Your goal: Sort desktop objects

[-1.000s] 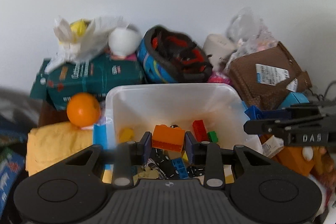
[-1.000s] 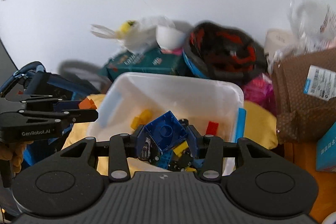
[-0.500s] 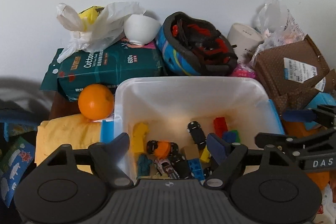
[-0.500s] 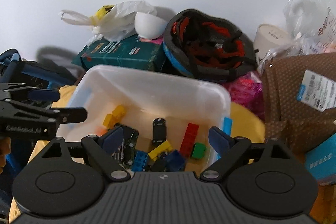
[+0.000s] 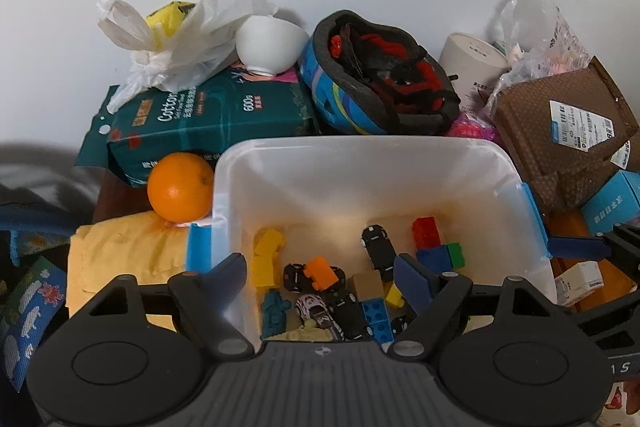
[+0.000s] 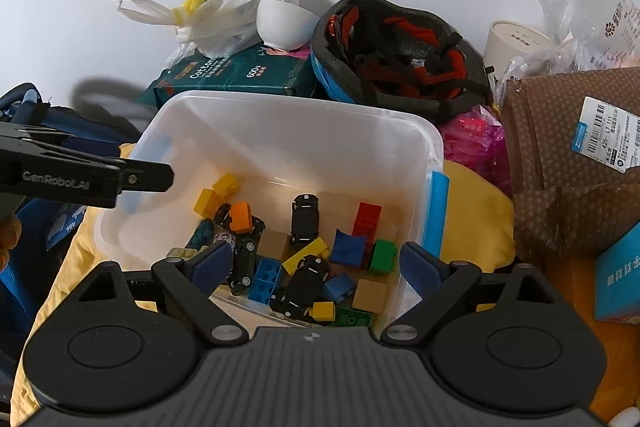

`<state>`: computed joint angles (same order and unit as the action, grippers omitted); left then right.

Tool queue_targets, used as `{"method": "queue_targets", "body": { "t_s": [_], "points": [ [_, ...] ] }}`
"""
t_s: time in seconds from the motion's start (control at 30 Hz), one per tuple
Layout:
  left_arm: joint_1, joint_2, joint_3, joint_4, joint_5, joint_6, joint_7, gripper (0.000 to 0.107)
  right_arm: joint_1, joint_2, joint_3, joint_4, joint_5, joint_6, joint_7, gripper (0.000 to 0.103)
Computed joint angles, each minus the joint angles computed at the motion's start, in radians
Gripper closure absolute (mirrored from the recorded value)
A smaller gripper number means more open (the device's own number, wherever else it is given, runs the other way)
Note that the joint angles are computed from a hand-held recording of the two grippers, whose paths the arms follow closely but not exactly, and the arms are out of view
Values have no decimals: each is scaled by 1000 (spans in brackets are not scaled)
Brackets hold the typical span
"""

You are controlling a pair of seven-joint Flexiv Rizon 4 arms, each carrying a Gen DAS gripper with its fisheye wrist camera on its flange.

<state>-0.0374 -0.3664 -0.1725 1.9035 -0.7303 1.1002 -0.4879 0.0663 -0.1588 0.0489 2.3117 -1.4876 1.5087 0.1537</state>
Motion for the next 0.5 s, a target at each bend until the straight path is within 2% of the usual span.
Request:
{"method": "queue_targets", "body": {
  "t_s": [0.23, 0.5],
  "points": [
    [-3, -11, 6, -7, 28, -7, -22, 22, -3, 4, 1, 4, -14, -7, 7, 9],
    [1, -23, 7, -15, 50, 8, -43, 22, 16, -3, -1, 2, 49, -28, -56, 9]
  ]
}}
